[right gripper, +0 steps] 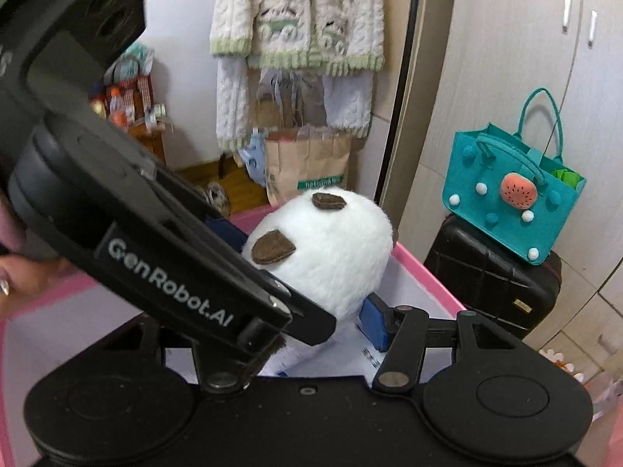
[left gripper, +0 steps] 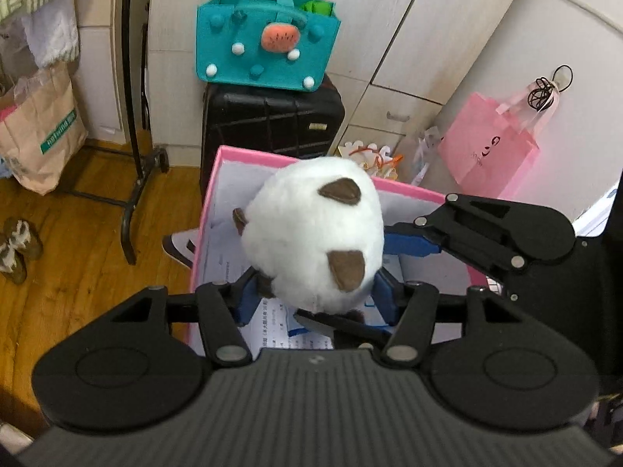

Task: Organize soft objects
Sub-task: 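Lower the plush into the box beside the wipes and open the right gripper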

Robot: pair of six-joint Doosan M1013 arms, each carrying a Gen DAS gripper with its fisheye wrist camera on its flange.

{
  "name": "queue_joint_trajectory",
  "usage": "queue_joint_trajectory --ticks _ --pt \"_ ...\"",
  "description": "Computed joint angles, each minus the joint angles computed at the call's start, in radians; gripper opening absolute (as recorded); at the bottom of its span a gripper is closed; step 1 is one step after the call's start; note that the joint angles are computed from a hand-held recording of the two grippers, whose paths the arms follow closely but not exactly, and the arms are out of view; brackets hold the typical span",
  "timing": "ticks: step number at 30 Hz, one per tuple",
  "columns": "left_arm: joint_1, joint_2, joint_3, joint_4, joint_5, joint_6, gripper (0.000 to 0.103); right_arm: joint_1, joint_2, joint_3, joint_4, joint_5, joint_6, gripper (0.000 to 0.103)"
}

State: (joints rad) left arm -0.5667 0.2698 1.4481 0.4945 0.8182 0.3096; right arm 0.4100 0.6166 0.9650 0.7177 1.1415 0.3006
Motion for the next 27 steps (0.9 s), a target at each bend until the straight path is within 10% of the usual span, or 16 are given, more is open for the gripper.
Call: queue_joint_trajectory --ticks 11,13,25,26,27 --pt "-0.032 0.021 -0.018 0.136 0.089 -0.053 0.053 0.003 -0.005 0.017 -0.039 -0.059 0.014 0.059" --pt "-0.034 0.020 -0.013 0.144 0.087 -0.053 0.052 0.004 0.003 0.002 -0.052 -0.041 0.039 0.039" --pt "-0.074 0.041 -0.031 0.263 0.194 -0.072 0.038 0.009 -0.023 0.044 -0.074 -0.099 0.041 0.046" --pt "-0.070 0.042 -0.033 0.238 0.180 -0.042 0.021 0.009 -0.023 0.044 -0.078 -0.095 0.037 0.040" --pt "-0.059 0.052 -0.045 0.181 0.176 0.008 0.017 0.008 -0.020 0.040 -0.077 -0.076 0.018 0.013"
